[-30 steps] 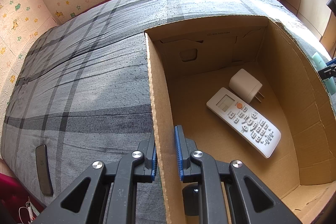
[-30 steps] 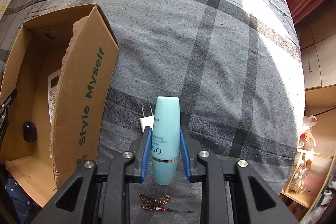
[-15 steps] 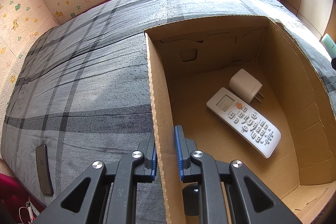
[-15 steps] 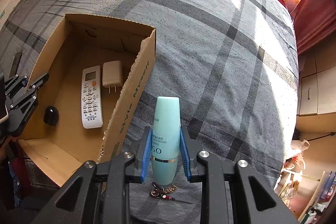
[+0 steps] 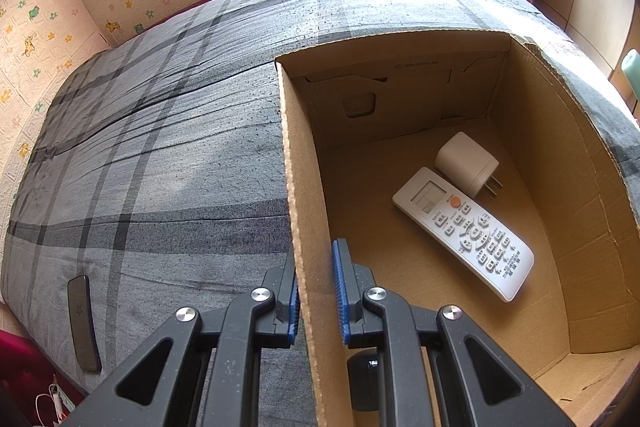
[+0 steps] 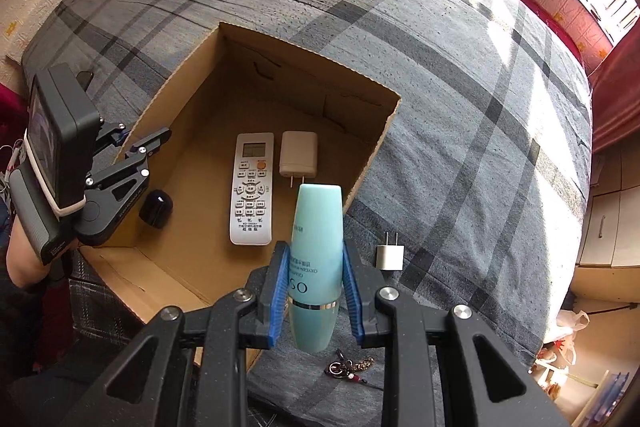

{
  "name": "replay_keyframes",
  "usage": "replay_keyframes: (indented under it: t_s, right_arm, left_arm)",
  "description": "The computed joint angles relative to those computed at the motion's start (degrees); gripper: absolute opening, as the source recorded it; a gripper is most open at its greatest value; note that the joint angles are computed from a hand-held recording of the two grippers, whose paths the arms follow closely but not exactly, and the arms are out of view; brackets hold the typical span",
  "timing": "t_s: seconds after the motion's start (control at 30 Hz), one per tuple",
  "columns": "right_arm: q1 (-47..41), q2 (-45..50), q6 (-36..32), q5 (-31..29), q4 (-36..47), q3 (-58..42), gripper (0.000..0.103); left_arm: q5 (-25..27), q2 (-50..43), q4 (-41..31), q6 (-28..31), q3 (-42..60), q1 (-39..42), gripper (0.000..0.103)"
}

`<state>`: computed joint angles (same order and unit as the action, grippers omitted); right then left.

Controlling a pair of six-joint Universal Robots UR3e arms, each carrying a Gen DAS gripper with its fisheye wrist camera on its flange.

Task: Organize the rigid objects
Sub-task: 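Carry the green tube into the box and release it with the right gripper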

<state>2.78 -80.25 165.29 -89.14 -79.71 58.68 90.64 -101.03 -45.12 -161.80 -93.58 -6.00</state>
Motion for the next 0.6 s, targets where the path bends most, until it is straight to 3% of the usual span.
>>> replay_keyframes:
  t_s: [0.6]
  right_arm:
    - [9.9,6.7,5.1,2.1,-5.1,3.6,0.027]
  left_arm:
    - [-0.6,-0.1,0.4,0.0,-0.5,0.4,0.016]
